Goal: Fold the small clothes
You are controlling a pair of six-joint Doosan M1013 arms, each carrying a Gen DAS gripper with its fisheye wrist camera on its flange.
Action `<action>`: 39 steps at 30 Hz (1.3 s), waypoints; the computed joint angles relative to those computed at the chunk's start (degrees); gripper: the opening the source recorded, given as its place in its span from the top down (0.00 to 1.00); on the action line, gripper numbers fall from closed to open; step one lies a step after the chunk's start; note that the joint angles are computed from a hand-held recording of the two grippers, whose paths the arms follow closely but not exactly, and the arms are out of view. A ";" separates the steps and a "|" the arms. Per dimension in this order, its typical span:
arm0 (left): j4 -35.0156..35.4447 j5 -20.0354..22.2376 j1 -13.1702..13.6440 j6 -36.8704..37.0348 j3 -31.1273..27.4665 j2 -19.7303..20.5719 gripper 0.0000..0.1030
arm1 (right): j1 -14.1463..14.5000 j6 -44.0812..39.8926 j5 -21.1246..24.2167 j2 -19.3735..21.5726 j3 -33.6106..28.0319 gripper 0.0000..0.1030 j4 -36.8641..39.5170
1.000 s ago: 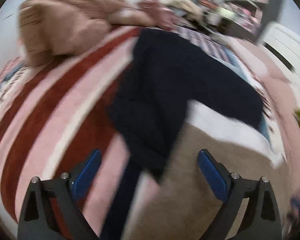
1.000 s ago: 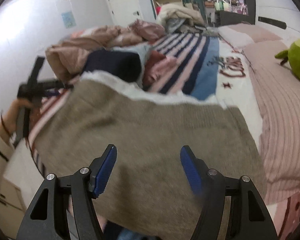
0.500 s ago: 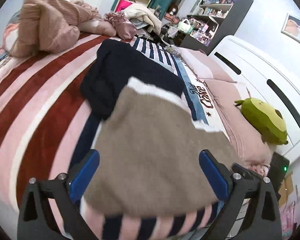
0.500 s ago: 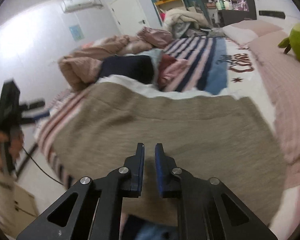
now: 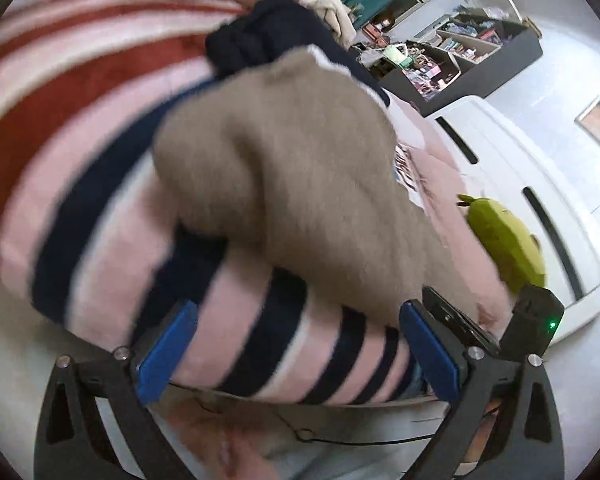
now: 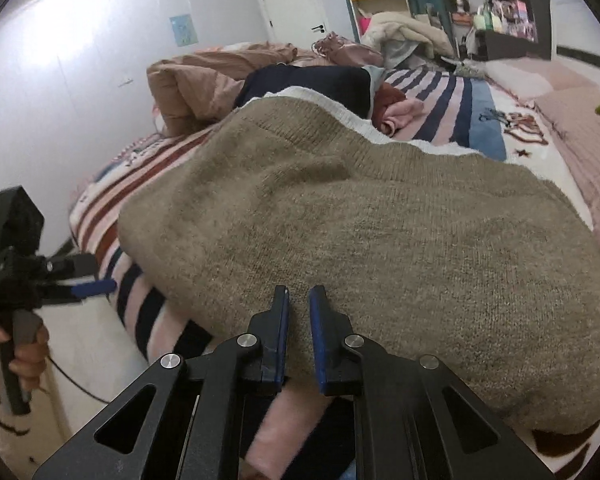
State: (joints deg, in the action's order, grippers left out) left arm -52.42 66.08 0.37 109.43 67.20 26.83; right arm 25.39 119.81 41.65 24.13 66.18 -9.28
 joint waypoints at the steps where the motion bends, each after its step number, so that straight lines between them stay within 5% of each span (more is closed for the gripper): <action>1: -1.56 0.57 0.03 0.20 0.23 0.34 0.03 | 0.15 0.29 0.34 0.05 -0.33 0.92 -0.49; 6: -12.57 -3.28 0.08 3.79 2.00 1.05 0.03 | 0.76 -7.02 1.14 0.65 -2.35 0.93 3.74; 13: -14.44 -8.22 -1.34 1.64 -0.74 3.28 0.03 | 1.40 -6.58 6.81 3.96 -6.17 0.92 2.63; 15: -15.20 -9.77 -1.73 2.91 -0.87 3.27 0.13 | 1.52 -5.32 6.87 4.30 -6.47 0.92 1.84; 17: -14.37 -11.00 -2.00 1.12 -1.73 3.54 0.42 | 1.77 -4.33 7.22 4.48 -6.80 0.92 0.73; 20: -14.37 -11.77 -2.43 1.67 -3.27 3.82 0.71 | 1.71 -3.17 5.90 4.08 -5.81 0.92 1.08; 23: -12.30 -12.12 -3.18 6.10 -4.85 3.22 0.76 | 1.23 -3.29 4.36 3.28 -4.69 0.92 3.48; 27: -10.27 -12.70 -5.16 14.61 -7.91 2.45 0.78 | -0.27 -7.84 0.23 -0.61 -0.17 0.90 9.66; 34: -6.12 -8.53 -11.18 23.23 -16.34 4.30 0.79 | -1.96 13.72 -3.96 -12.60 12.71 0.89 -11.42; 39: -2.00 0.37 -15.49 23.76 -21.20 7.21 0.79 | -3.63 24.18 -1.40 -17.25 17.98 0.87 -19.55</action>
